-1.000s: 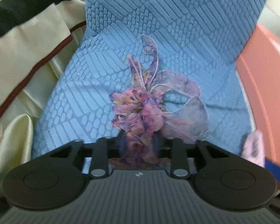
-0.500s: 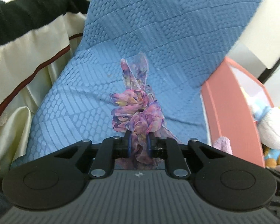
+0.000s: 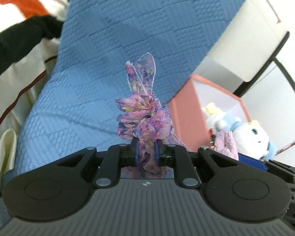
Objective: Organize objects
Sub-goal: 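Lift the ribbon bow and pink bunny and carry them over the pink box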
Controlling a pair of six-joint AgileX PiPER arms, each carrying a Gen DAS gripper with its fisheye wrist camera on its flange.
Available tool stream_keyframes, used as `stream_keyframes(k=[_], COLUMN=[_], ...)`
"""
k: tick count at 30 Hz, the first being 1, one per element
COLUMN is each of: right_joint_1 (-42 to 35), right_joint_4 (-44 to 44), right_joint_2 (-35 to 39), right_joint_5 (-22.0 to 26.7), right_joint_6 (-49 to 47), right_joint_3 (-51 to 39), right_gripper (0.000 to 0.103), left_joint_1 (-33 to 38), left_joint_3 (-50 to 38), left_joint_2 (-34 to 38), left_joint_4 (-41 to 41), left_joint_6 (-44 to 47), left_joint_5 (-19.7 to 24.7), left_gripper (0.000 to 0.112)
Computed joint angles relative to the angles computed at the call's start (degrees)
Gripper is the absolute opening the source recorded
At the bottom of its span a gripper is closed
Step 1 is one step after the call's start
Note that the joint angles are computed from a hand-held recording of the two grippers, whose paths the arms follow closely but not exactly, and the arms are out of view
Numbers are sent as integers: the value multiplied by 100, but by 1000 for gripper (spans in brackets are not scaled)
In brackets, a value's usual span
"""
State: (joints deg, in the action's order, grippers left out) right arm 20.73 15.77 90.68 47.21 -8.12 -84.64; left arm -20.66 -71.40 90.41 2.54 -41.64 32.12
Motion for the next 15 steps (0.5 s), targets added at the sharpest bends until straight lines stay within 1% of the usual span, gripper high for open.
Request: stream_keyframes(k=[4,8,15], right_joint_1=[-315,-677,-1351], right_joint_4=[62,199,454], right_joint_2=[-82,-157,-260], right_joint_5=[120,231,324], right_joint_6=[-231,-493,-821], right_joint_3=[-230,-351,-373], right_gripper=[50,50,50], left_joint_1=[-200,-374,-814], left_joint_3=[-647,-1196,-2413], left_joint_2=[166,362,1043], left_joint_4=[89,-14,21], left_joint_6=[-1,56,67], left_joint_5=[343,542,951], left_gripper=[18,18,18])
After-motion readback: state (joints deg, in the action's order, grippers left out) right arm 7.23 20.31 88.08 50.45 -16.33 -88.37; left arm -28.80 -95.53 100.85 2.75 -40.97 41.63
